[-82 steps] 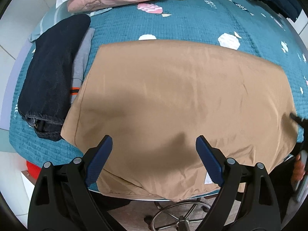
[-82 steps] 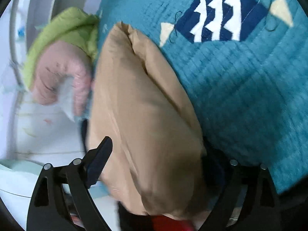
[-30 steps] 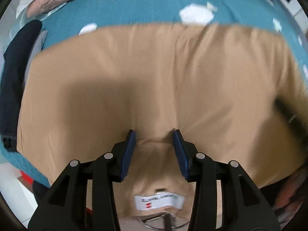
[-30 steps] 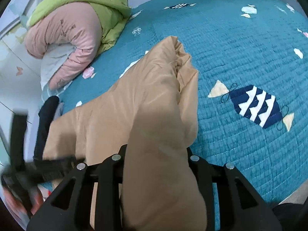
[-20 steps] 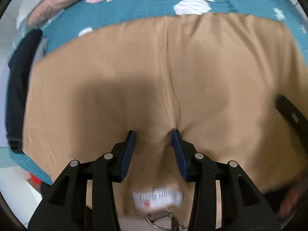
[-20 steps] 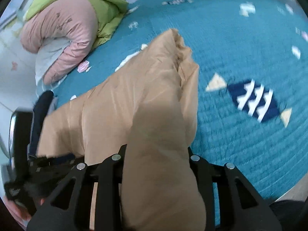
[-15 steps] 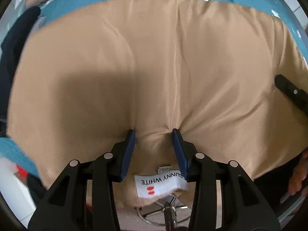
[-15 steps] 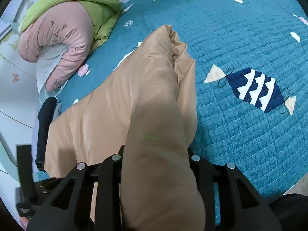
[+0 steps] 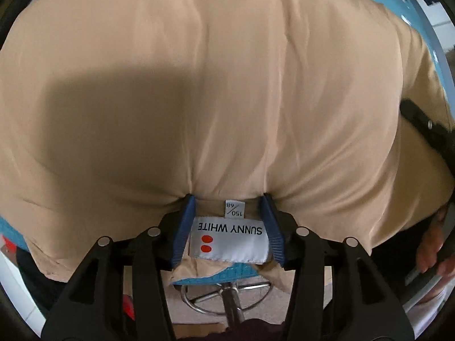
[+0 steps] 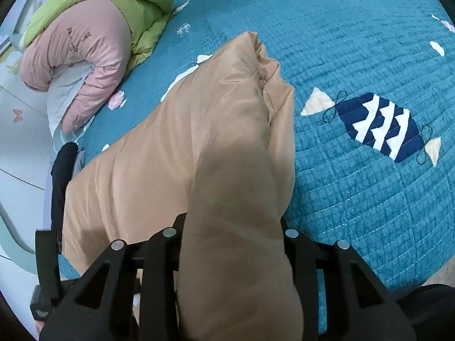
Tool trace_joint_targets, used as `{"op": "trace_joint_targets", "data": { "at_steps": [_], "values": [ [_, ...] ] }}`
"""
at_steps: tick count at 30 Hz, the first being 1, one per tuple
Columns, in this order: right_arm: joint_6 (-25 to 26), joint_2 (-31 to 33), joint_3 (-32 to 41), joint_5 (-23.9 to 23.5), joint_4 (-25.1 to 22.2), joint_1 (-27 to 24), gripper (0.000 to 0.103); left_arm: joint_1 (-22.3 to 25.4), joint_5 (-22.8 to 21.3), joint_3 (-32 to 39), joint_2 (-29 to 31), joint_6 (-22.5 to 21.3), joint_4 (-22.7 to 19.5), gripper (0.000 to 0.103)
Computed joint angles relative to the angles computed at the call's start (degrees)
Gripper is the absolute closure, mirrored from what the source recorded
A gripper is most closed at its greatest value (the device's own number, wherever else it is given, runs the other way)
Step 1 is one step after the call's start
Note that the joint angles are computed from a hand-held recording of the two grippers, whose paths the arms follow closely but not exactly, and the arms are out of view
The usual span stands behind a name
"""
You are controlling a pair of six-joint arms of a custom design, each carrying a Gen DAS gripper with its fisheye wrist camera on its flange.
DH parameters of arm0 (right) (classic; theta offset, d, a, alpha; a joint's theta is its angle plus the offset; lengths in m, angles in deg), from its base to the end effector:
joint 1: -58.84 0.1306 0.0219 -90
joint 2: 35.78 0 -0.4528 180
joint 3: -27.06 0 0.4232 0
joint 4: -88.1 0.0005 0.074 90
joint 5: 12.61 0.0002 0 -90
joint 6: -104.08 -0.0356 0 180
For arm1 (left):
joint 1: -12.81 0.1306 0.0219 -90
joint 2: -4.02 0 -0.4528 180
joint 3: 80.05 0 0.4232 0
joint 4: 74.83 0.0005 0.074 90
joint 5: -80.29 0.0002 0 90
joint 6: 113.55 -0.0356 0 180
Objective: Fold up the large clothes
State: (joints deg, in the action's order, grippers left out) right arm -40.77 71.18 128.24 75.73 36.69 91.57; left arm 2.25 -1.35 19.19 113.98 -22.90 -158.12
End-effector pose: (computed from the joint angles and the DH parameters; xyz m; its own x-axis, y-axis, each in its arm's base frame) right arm 0.5333 0.3434 0.4289 -0.8597 0.4190 -0.2920 0.2593 0.8508 0.4571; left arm 0.5735 -0.1127 0.3685 -0.9825 0.1717 0.0716 0.1602 0.9765 -0.1442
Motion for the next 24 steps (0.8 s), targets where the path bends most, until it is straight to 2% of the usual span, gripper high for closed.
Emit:
{"op": "trace_joint_targets", "data": {
  "at_steps": [2,4,6,7,12,13,15,18,21,24],
  "values": [
    [-0.2,-0.2,-0.4,-0.2,0.5,0.0,0.069,-0.2,-0.5,2.4,0.6,0.4,-2.8,0.054],
    [-0.7,-0.4,-0.6,-0.6,1.0,-0.2,0.069,-0.3,-0.2,4.8,0.0,-1.7,-2.3,0.054],
    [-0.7,-0.4,-0.6,-0.5,1.0,-0.2,0.069,-0.7,0.6,7.6,0.4,-1.5,-1.7,0.054],
    [-0.7,-0.4,-0.6,-0.4,0.9,-0.2,0.069,-0.7,1.0,9.9,1.5,-0.9,-1.6,0.053],
    [-0.1,-0.2,-0.2,-0.2,0.5,-0.2,0.069,-1.6,-3.7,22.9,11.0,2.4,-3.4,0.053],
    [-0.3,-0.2,-0.2,-0.3,0.7,-0.3,0.069,-0.3,-4.1,24.8,12.8,1.6,-3.3,0.053],
    [-0.9,-0.3,-0.4,-0.6,1.3,-0.5,0.069,-1.3,-5.5,25.4,13.6,3.7,-2.1,0.053],
    [0.3,0.4,0.5,-0.8,0.3,-0.7,0.069,-2.3,-7.4,25.4,14.7,3.1,1.3,0.051],
    [-0.1,0.4,0.1,-1.9,1.7,-1.1,0.066,-2.2,-8.8,23.7,15.8,3.3,5.1,0.049],
    [0.3,0.6,0.6,-1.5,0.5,-1.0,0.066,-2.1,-8.1,22.9,14.4,2.8,4.9,0.048]
  ]
}}
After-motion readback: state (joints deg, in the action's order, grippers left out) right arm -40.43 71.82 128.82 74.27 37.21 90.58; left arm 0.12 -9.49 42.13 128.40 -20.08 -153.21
